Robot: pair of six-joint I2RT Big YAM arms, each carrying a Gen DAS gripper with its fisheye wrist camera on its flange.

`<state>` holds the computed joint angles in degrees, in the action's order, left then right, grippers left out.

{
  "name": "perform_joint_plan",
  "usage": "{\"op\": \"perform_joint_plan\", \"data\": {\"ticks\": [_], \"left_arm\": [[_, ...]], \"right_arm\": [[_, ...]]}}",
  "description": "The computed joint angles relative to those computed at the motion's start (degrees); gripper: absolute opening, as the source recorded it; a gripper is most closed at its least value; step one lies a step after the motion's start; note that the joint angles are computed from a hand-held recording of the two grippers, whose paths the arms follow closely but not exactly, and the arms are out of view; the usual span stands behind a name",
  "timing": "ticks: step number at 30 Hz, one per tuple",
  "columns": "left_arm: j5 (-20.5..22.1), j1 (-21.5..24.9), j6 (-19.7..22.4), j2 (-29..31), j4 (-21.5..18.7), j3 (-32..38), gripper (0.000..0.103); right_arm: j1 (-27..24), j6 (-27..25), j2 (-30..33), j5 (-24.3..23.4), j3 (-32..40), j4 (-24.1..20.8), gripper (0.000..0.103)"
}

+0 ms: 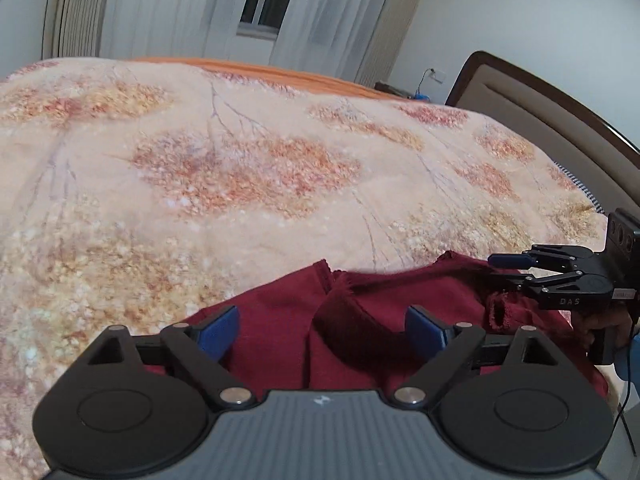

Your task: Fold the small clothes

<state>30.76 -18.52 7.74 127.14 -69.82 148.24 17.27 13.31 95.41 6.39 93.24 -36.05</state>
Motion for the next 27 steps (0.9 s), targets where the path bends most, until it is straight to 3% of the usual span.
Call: {"op": "perform_joint_plan", "data": {"ticks": [3, 5, 11, 13, 16, 19, 20, 22, 23, 24, 27], "left_arm": [[0.4, 0.6, -0.4, -4.9, 4.6, -7.5, 0.100], [0.8, 0.9, 0.8, -9.0, 8.8, -14.2, 0.101], [-0.1, 0.5, 10.5, -21.1, 18.1, -34.1, 0.102], [-2.4, -0.2, 13.6, -24.0, 20.7, -39.3, 0.101], [-6.5, -1.4, 16.1, -26.1, 23.7, -43.7, 0.092], [-9.1, -2.1, 15.6, -26.5, 25.6, -45.1, 0.079], [-9.1, -2.1, 15.0, -26.5, 26.1, -45.2, 0.070], [-9.6, -2.0, 13.1, -26.2, 26.6, -44.7, 0.045], [-9.1, -1.7, 11.9, -26.0, 27.0, -44.4, 0.023], [-9.1, -1.5, 10.5, -25.9, 27.8, -44.3, 0.013], [-9.7, -0.7, 4.1, -26.7, 33.5, -46.0, 0.007]], "right_arm": [[0.0, 0.9, -2.8, 2.5, -2.9, 2.3, 0.080], [0.4, -0.2, -5.0, 4.4, -5.3, 4.0, 0.083], [3.9, -9.8, -11.8, 5.0, -13.6, 7.9, 0.085], [5.8, -13.1, -12.6, 5.8, -15.1, 8.4, 0.085], [8.1, -18.0, -12.2, 8.3, -15.6, 7.8, 0.081], [9.3, -19.6, -10.6, 11.5, -14.6, 7.1, 0.071], [9.3, -19.4, -10.4, 11.9, -14.7, 7.6, 0.064], [9.0, -18.1, -9.8, 12.9, -14.2, 8.2, 0.045], [8.7, -17.3, -9.3, 13.3, -13.6, 7.9, 0.023], [8.5, -16.5, -8.9, 13.8, -13.1, 7.7, 0.010], [7.7, -13.9, -8.9, 15.5, -13.3, 9.4, 0.008]]}}
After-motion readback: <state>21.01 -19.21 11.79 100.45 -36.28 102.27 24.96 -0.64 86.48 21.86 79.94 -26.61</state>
